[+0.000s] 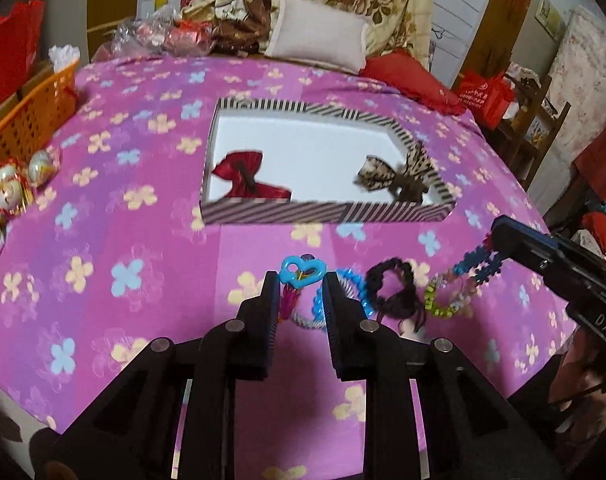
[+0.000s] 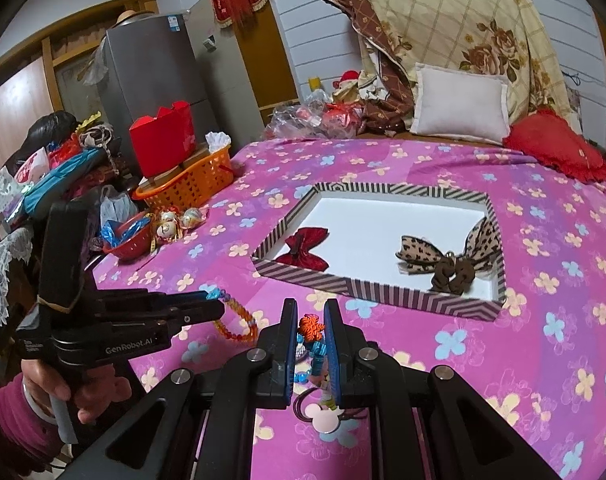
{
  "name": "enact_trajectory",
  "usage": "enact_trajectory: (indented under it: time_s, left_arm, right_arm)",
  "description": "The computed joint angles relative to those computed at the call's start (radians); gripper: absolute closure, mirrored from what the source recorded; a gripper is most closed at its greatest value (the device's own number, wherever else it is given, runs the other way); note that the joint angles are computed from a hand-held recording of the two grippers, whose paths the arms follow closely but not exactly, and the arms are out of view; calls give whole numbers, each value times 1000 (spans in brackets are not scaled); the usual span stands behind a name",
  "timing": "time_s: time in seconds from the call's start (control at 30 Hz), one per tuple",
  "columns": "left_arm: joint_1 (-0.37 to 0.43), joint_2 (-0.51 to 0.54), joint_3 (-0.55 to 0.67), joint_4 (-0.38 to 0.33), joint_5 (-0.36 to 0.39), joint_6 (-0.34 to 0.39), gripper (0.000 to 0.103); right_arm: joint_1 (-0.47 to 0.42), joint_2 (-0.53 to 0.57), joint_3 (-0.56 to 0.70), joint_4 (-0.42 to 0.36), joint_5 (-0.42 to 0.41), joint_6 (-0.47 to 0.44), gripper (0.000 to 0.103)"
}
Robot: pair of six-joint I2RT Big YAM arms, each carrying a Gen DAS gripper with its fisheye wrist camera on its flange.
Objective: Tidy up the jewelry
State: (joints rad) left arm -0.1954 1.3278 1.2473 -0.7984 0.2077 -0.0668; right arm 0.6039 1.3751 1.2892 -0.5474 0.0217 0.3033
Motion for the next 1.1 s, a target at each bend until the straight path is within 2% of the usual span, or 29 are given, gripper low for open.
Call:
enact_trajectory:
  time_s: [0.7, 1.1]
  left_arm:
    - [-28, 120, 213, -24, -111, 4, 82]
    - [-23, 200, 320, -59, -121, -4, 82]
  right_arm:
    - [-51, 81, 164, -45, -8, -54, 90]
    - [-91, 151, 241, -80, -43, -58, 90]
